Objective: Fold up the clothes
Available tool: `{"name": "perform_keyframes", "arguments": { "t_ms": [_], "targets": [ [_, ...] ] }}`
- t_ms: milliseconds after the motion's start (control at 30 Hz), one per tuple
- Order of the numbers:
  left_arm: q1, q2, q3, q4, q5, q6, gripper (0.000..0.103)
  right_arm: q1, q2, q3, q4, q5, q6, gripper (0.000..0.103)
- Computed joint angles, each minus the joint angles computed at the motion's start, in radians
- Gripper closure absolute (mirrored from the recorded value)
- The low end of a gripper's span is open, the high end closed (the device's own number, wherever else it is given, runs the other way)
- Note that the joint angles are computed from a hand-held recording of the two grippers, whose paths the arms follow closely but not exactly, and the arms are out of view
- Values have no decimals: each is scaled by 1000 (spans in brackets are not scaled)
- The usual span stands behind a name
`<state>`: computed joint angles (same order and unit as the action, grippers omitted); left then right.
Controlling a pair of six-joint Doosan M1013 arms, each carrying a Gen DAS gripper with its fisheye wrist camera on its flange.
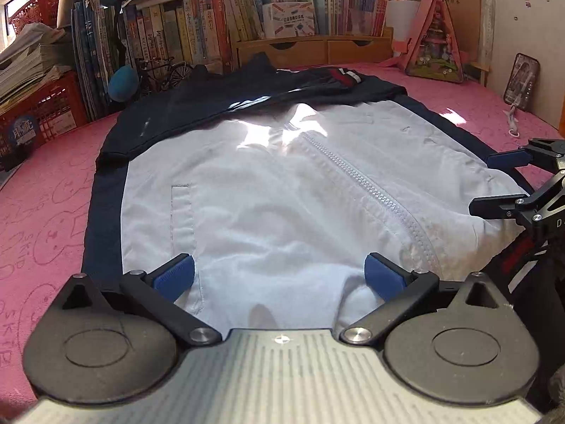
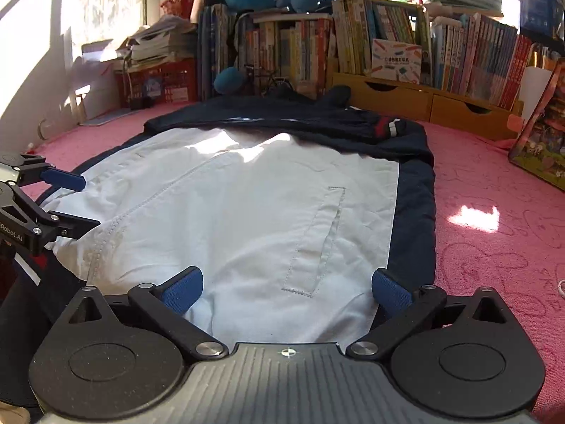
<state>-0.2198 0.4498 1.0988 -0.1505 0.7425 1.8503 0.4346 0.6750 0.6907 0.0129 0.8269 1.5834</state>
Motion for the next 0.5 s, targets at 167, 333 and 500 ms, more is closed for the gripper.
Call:
{"name": "perform_keyframes", "arguments": {
  "t_ms": [167,333,500],
  "targets": [
    [-7,-31,44,21,-36,-43,0,8,-28,40,-43,-15,67,0],
    [-15,-69,99,59,-69,-80,0,36,-74,122,-154,-74,81,0],
    [-23,-117,176,101,-107,-87,0,56,-120,210,-159,-117,19,0]
  ]
}}
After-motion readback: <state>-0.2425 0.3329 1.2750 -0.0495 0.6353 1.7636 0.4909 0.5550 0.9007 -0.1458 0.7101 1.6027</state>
